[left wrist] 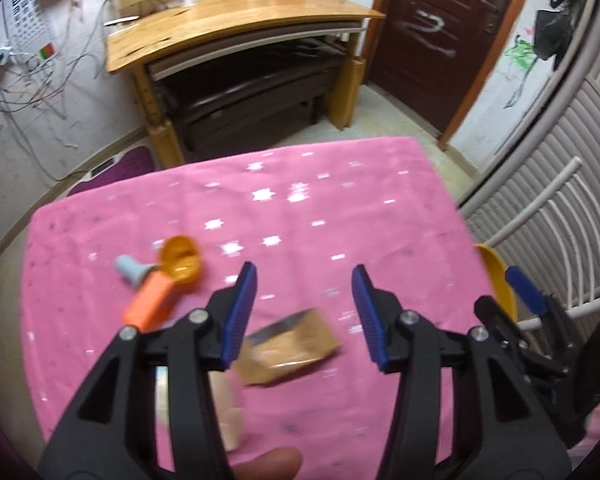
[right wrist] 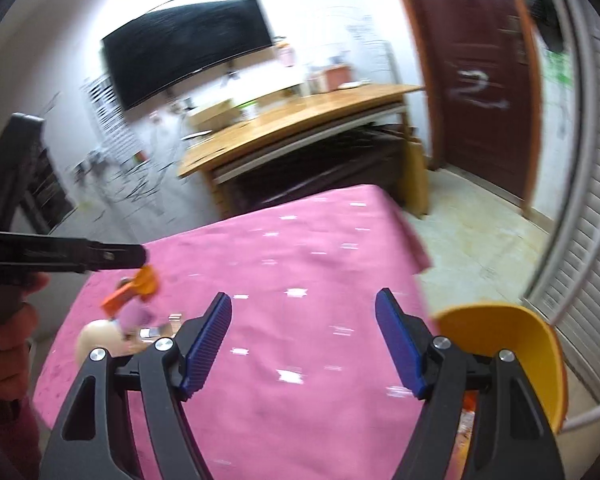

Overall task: Collect trash
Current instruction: 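Grasp the orange block with left tool while right tool grasps the gold wrapper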

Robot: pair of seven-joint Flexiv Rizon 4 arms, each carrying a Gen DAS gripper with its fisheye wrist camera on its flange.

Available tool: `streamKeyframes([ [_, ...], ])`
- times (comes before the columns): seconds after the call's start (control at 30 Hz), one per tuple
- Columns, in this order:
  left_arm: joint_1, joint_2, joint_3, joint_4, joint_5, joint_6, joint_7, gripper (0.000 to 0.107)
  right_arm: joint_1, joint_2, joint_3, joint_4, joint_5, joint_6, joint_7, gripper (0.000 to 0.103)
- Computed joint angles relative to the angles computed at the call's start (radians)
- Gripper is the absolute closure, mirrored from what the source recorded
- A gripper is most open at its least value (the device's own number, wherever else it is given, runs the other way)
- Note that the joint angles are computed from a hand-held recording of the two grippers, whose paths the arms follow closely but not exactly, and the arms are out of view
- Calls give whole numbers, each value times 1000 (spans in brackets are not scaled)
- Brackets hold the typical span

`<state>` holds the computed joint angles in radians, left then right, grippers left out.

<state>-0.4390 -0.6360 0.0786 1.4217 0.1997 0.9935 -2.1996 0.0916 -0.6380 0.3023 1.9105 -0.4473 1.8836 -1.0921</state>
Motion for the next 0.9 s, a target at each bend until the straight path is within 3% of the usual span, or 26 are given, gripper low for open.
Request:
streamKeyframes([
  [0.03,7,9,0,17,-1,7,4,54,17,-1,0,-8,-1,-9,1,34],
  [0.13,58,49,-24,106,-32,55,50,41,-31,-37,101,-45,-56,-59,-5,34],
  [0.57,173,88,-57,302,-170,158,183,41,78,-89,164,-159,24,-310,-131,34],
  [0.8,191,71,-71,324,-225,204,237,41,146,-71,117,-162,91,-338,-188,29],
  [0.9,204,65,-87,338,-259,220,271,51,201,-61,63,-166,116,-344,-198,26],
])
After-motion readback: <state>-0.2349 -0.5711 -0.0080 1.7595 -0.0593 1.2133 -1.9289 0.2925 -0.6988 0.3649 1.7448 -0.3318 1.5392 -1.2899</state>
